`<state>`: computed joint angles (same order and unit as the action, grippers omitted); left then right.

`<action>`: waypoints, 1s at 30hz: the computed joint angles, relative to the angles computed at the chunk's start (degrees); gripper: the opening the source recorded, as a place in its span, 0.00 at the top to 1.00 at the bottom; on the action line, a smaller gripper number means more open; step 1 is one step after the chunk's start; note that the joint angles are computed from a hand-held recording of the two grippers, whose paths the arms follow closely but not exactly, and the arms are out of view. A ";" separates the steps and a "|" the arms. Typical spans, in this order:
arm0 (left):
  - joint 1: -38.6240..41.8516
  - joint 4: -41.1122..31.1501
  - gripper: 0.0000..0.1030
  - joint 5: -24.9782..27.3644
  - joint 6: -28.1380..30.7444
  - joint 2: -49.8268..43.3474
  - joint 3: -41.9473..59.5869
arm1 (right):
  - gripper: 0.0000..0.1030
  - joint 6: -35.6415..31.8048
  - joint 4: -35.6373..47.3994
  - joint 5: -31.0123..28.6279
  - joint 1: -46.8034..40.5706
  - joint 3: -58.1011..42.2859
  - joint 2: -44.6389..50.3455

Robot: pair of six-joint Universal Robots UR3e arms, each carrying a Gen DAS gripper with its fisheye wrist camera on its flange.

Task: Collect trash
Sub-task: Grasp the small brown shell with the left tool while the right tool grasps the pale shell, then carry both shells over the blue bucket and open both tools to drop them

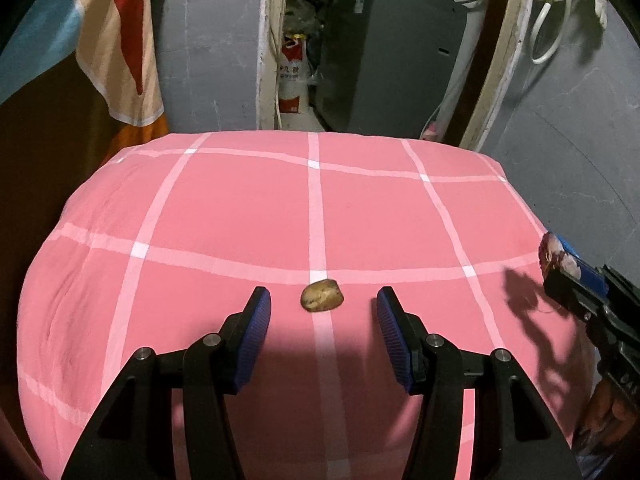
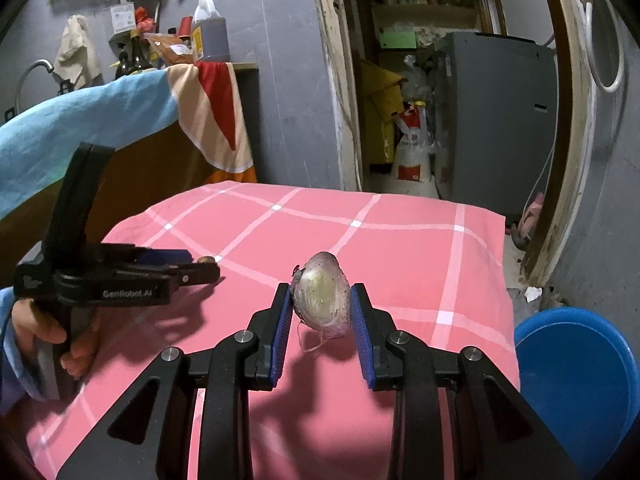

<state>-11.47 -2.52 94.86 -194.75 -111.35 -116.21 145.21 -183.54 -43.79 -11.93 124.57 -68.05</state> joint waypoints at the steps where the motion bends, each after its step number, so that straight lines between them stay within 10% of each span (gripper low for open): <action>1: -0.10 -0.79 0.56 0.16 0.22 -0.19 0.67 | 0.74 -0.06 0.15 -0.04 -0.01 -0.05 0.01; 6: -0.64 -2.25 0.83 1.24 1.14 -1.03 2.42 | 0.74 0.09 0.29 0.56 -0.44 0.21 -0.15; 15: -5.60 3.86 0.84 2.99 -1.01 -1.84 2.78 | 0.74 0.39 -6.37 3.34 -5.35 7.10 -2.29; 30: -24.57 22.54 0.84 11.08 -4.66 -18.70 24.50 | 0.74 7.15 -48.50 22.54 -36.99 27.97 0.65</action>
<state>-36.04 20.02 105.94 -199.41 -130.04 -91.71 152.36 -232.04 -21.24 -48.92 152.55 -67.39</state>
